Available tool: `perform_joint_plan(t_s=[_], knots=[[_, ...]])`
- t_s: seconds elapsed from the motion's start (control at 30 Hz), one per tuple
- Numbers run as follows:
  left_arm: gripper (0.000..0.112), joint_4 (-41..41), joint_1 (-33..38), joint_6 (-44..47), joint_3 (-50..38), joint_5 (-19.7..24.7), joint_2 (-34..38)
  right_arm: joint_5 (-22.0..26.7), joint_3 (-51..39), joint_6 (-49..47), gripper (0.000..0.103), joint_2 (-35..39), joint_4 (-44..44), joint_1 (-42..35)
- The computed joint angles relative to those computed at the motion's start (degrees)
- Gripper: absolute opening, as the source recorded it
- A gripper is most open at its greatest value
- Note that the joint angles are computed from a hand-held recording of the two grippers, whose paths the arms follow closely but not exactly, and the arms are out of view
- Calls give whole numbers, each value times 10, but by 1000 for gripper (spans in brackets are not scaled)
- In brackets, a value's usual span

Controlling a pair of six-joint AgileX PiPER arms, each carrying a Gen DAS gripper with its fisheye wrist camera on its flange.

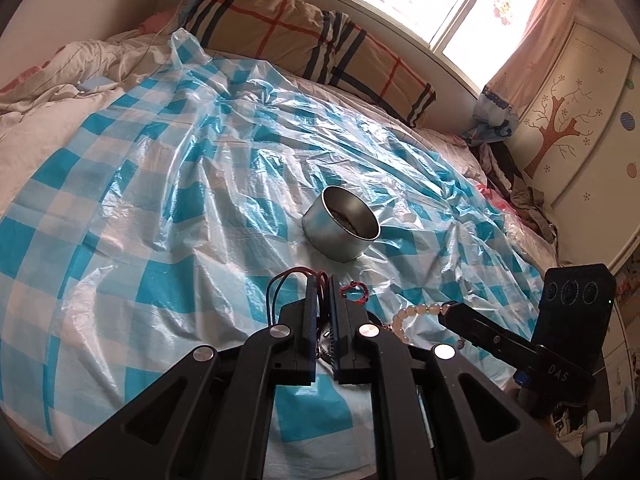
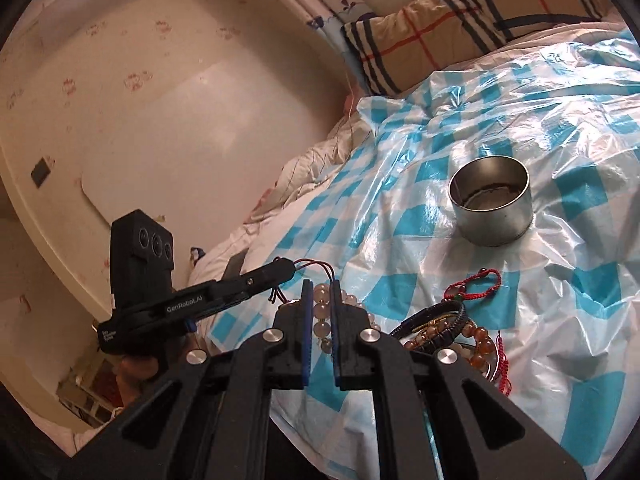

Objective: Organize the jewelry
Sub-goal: 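Carry the necklace over the silver tin with both tools and open them inside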

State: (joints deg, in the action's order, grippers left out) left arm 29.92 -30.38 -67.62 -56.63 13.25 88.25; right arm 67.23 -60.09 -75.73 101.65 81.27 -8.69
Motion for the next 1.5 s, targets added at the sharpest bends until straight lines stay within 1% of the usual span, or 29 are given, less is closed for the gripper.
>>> perform_joint_plan(t_s=[0.17, 0.23, 0.37, 0.57, 0.87, 1.17, 1.33, 1.4, 1.43, 1.47, 1.5], knots=[[5, -10, -30, 19, -55, 15, 37, 0, -4, 1, 9, 5, 31, -22], [5, 0, -39, 13, -78, 22, 53, -1, -1, -8, 9, 7, 47, -31], [5, 22, -50, 1, -126, 35, 88, -20, 1, -19, 9, 3, 76, -36], [5, 33, -50, 7, -200, 47, 142, -56, -36, -16, 9, 34, 112, -22], [5, -23, -25, 78, -325, 55, 234, -110, -133, 6, 9, 107, 140, 1], [5, -118, 7, 171, -437, 74, 319, -149, -236, 50, 9, 181, 118, 21], [5, -152, 17, 207, -497, 94, 363, -171, -277, 70, 9, 215, 98, 31], [5, -185, 22, 242, -538, 122, 390, -177, -298, 97, 9, 232, 76, 33], [6, -194, 24, 248, -557, 138, 404, -177, -305, 108, 16, 239, 69, 33], [7, -211, 27, 259, -576, 155, 418, -186, -298, 105, 37, 238, 75, 33], [8, -222, 30, 265, -582, 162, 425, -190, -289, 95, 43, 235, 86, 30]])
